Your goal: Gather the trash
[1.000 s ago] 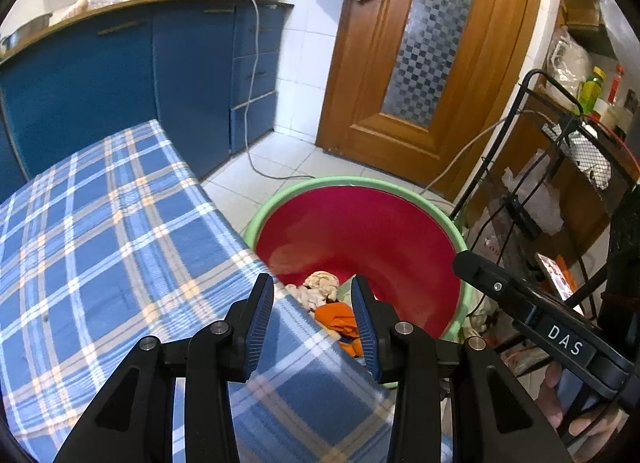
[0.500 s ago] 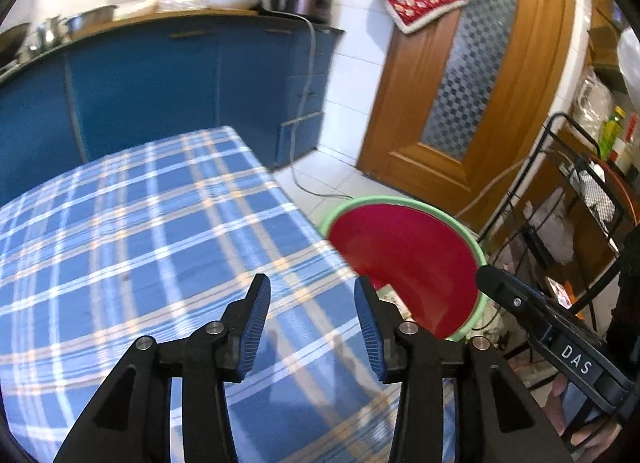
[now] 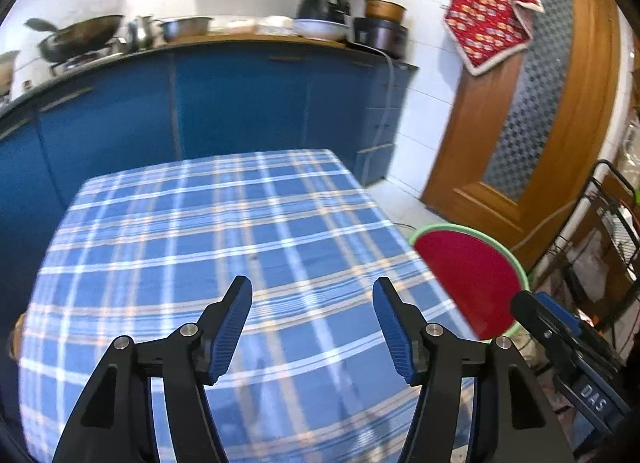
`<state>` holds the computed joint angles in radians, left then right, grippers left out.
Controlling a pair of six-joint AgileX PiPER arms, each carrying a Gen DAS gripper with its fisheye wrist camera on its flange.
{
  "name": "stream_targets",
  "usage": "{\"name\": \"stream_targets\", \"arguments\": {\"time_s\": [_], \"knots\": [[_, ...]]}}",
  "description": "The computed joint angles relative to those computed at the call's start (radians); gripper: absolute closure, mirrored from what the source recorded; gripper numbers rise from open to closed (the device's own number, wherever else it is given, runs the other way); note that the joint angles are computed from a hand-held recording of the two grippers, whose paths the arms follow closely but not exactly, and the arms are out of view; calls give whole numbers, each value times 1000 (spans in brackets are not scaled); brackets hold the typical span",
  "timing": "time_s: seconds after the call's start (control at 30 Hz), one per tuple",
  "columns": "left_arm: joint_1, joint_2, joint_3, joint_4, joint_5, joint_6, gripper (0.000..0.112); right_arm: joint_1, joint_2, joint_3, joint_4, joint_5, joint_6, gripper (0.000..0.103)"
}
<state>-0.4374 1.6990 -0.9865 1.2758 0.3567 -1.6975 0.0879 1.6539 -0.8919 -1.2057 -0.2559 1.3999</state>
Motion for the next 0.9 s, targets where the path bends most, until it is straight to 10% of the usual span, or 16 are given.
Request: {"name": "stream_targets", "arguments": {"time_s": [0.9], "knots": [[-17,-125,153,100,117,-177,46,115,-83,64,184,48,-214,23]]}}
